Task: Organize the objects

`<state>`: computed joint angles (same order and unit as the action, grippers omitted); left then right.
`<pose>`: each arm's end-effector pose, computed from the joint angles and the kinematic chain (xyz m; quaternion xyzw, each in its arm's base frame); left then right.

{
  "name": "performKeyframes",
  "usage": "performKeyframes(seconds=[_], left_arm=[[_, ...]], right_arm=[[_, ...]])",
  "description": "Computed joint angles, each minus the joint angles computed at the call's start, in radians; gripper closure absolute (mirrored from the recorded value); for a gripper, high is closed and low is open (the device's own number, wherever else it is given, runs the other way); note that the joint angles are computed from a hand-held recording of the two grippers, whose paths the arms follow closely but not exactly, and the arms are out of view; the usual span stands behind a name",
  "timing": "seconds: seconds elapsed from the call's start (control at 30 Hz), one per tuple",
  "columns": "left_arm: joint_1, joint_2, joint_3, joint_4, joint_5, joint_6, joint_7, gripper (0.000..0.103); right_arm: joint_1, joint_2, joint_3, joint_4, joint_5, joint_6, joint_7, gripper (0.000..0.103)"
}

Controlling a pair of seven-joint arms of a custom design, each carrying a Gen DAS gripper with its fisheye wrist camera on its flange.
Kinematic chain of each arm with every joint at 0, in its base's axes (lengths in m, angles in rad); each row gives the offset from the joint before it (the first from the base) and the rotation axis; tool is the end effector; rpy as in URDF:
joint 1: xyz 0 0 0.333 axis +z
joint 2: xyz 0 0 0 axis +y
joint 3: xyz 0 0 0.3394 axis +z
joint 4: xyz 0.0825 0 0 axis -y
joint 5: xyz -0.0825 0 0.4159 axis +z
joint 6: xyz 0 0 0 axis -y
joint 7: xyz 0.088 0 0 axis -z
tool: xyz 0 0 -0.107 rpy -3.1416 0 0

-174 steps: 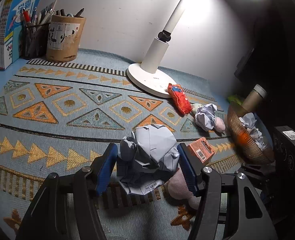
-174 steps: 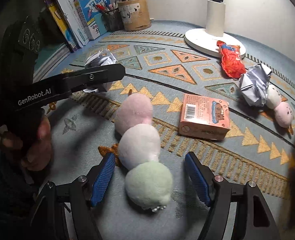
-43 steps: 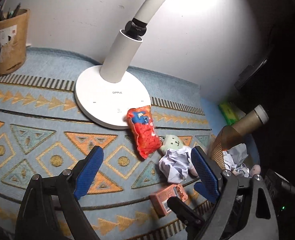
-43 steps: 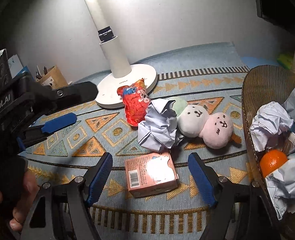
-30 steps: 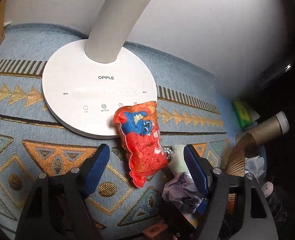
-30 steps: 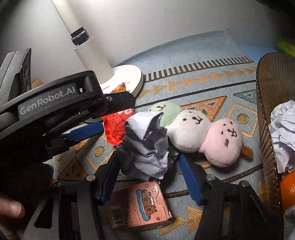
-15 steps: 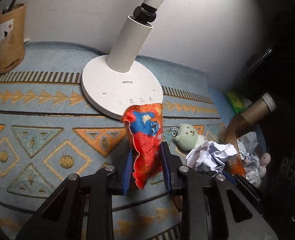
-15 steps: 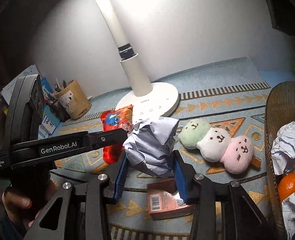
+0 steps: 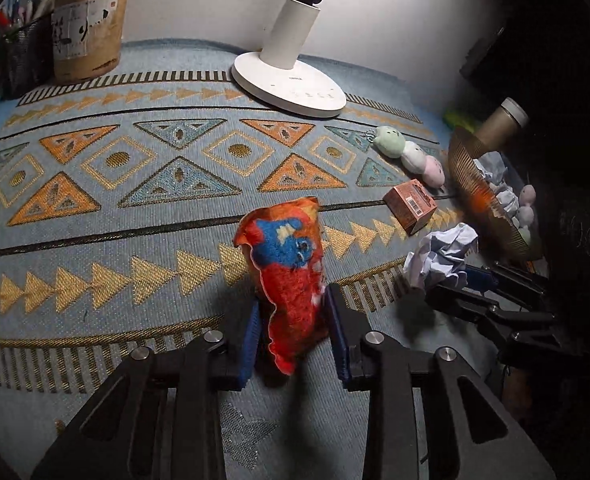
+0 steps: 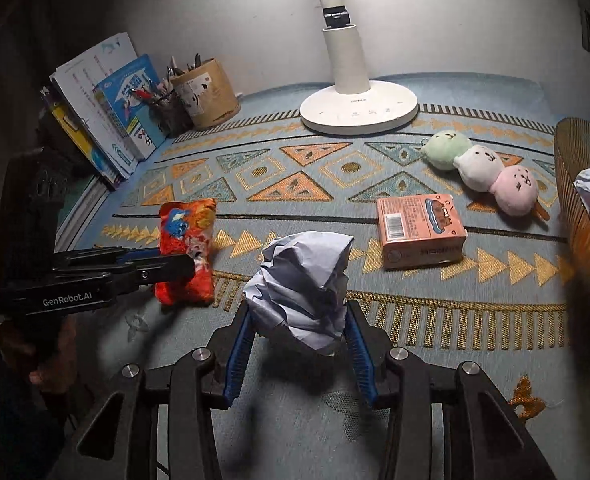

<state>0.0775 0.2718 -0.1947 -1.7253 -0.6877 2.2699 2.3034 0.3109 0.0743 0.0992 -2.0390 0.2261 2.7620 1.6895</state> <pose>0.6934 -0.0857 0.4709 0.4997 -0.7991 0.3329 0.0297 0.5916 0.2455 0.4884 -0.7032 0.6320 -0.0912 0.3126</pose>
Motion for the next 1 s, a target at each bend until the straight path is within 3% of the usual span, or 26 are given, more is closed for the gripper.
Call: performKeyframes(seconds=[0.1,0.17,0.2,0.23,0.47,0.5,0.53,0.6,0.7,0.87,0.93,0.97,1.0], left_arm=[[-0.02,0.0,0.014,-0.013,0.056,0.072,-0.061,0.053],[-0.014,-0.002,0.01,-0.018,0.056,0.083,-0.065,0.051],[-0.014,-0.006,0.01,-0.023,0.062,0.089,-0.07,0.051],[-0.015,-0.011,0.011,-0.029,0.07,0.098,-0.079,0.051],[-0.018,-0.032,-0.003,-0.058,0.025,0.111,-0.103,0.049],[-0.028,-0.038,-0.003,-0.071,0.034,0.14,-0.113,0.044],[-0.04,-0.044,-0.002,-0.087,0.047,0.178,-0.126,0.032],[-0.059,-0.057,-0.004,-0.124,0.061,0.264,-0.145,0.023],[-0.085,-0.066,-0.004,-0.158,0.109,0.354,-0.176,0.023],[-0.134,-0.059,0.025,-0.184,0.336,0.448,-0.356,0.027],[-0.14,-0.062,0.027,-0.201,0.392,0.489,-0.389,0.045],[-0.135,-0.065,0.02,-0.207,0.401,0.498,-0.386,0.047],[-0.126,-0.067,0.009,-0.211,0.392,0.503,-0.372,0.055]], right_arm=[[-0.007,-0.001,0.002,-0.004,0.044,-0.014,-0.024,0.054],[-0.005,-0.009,-0.007,-0.011,0.009,-0.019,0.014,0.043],[-0.003,-0.015,-0.011,-0.019,-0.021,-0.014,0.043,0.033],[-0.003,-0.019,-0.014,-0.025,-0.039,-0.009,0.059,0.03],[-0.006,-0.036,-0.012,-0.039,-0.034,0.004,0.047,0.03],[-0.004,-0.032,-0.012,-0.034,-0.049,-0.001,0.056,0.03],[-0.002,-0.028,-0.012,-0.029,-0.068,-0.005,0.068,0.03],[0.003,-0.019,-0.014,-0.021,-0.114,-0.004,0.109,0.03],[0.006,-0.005,-0.016,-0.01,-0.146,0.013,0.148,0.03],[0.008,0.029,-0.022,0.02,-0.187,0.032,0.221,0.03],[0.003,0.042,-0.019,0.031,-0.171,0.034,0.223,0.03],[0.002,0.048,-0.018,0.039,-0.168,0.025,0.219,0.033],[0.002,0.053,-0.018,0.045,-0.17,0.018,0.215,0.044]])
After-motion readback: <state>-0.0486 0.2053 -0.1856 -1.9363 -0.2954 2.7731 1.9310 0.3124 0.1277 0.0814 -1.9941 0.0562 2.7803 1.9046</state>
